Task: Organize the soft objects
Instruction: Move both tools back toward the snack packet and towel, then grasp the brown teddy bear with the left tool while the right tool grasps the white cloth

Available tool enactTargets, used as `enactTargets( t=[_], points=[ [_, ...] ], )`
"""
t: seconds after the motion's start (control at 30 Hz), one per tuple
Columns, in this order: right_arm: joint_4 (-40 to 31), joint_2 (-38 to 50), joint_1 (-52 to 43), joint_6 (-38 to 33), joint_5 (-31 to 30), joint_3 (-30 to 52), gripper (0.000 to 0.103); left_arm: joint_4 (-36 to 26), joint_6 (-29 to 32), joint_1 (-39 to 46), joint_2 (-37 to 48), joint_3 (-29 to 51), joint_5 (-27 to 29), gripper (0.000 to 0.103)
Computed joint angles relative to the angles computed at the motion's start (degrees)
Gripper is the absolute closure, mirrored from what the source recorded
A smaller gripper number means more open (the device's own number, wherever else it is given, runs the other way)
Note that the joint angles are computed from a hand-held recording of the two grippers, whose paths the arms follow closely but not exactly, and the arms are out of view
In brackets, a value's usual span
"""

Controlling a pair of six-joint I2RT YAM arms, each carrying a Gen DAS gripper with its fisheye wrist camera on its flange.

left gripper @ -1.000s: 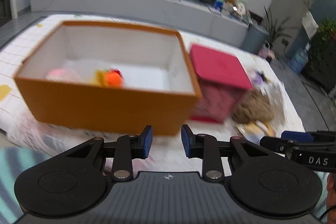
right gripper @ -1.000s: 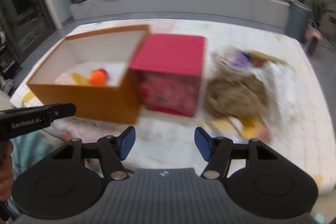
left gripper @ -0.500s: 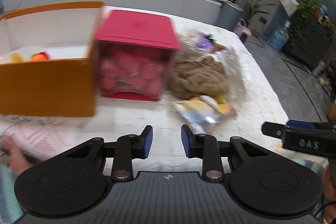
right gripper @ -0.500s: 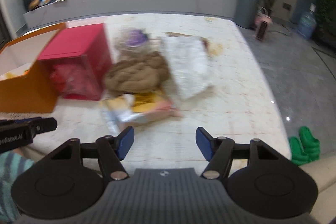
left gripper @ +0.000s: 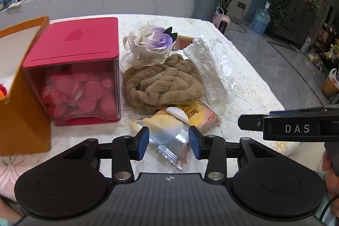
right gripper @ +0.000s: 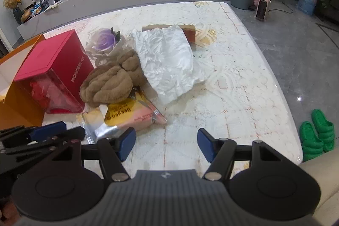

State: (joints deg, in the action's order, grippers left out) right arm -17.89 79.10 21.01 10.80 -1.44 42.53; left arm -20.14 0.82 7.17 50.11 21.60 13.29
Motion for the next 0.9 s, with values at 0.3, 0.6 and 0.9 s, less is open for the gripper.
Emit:
enactTargets(
  t=[0.3,0.6,0.9],
  points=[
    [1.6,9.9,0.2,-7.2,2.1,10.2,0.029,3.2,0.5,-2.1,6.5,3.8,-2.2,0.055],
    [-1.0,26.4,-3.9,-11.9,-3.3,27.0,0.017,4.2,1.5,-1.9,12.2,7.3,-1.1,0.055],
    [-3.2,35.7,-4.9,-7.1,-10.0,34.2,0.085,6.8,0.7,-2.3,16.8,8.6,-1.6,0.055]
  ],
)
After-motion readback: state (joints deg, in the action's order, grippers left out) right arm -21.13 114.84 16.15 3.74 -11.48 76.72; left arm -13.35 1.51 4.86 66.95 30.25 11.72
